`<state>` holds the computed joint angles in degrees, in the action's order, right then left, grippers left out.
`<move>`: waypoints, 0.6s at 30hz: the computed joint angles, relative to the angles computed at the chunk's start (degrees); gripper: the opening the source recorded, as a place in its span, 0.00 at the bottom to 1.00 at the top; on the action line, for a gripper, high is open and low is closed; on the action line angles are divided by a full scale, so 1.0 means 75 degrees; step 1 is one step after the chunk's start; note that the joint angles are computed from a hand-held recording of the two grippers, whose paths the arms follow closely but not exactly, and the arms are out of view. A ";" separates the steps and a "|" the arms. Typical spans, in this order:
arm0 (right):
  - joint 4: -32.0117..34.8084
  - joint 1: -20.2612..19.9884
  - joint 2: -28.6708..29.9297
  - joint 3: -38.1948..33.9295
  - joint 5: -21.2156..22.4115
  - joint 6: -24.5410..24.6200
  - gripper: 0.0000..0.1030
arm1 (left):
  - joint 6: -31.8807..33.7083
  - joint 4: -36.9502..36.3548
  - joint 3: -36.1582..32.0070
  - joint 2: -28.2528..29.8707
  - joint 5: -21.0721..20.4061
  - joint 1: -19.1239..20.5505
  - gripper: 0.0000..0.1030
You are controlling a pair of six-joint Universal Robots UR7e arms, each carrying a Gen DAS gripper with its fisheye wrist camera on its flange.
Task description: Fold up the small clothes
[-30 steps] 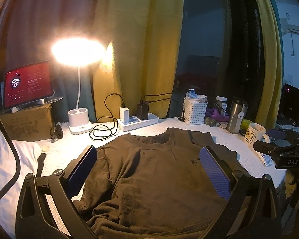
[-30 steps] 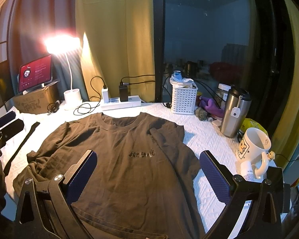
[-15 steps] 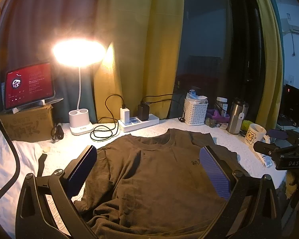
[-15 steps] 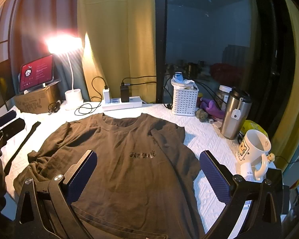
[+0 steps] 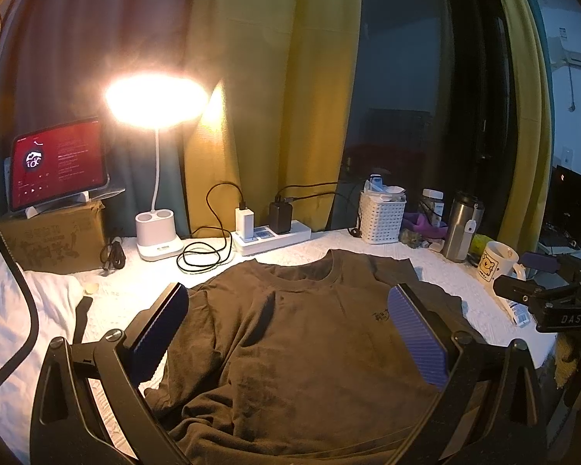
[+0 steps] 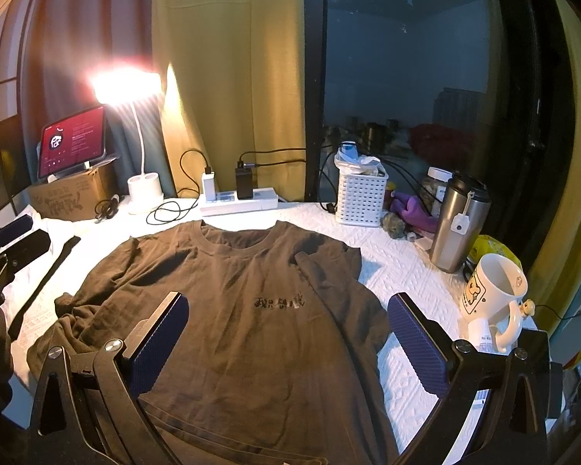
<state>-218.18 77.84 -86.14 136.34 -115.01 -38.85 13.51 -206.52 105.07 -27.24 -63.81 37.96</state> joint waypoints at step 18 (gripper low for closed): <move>-0.0001 -0.0079 0.0024 -0.0011 0.0084 -0.0017 1.00 | 0.0002 0.0125 -0.0071 0.0015 -0.0002 -0.0009 0.99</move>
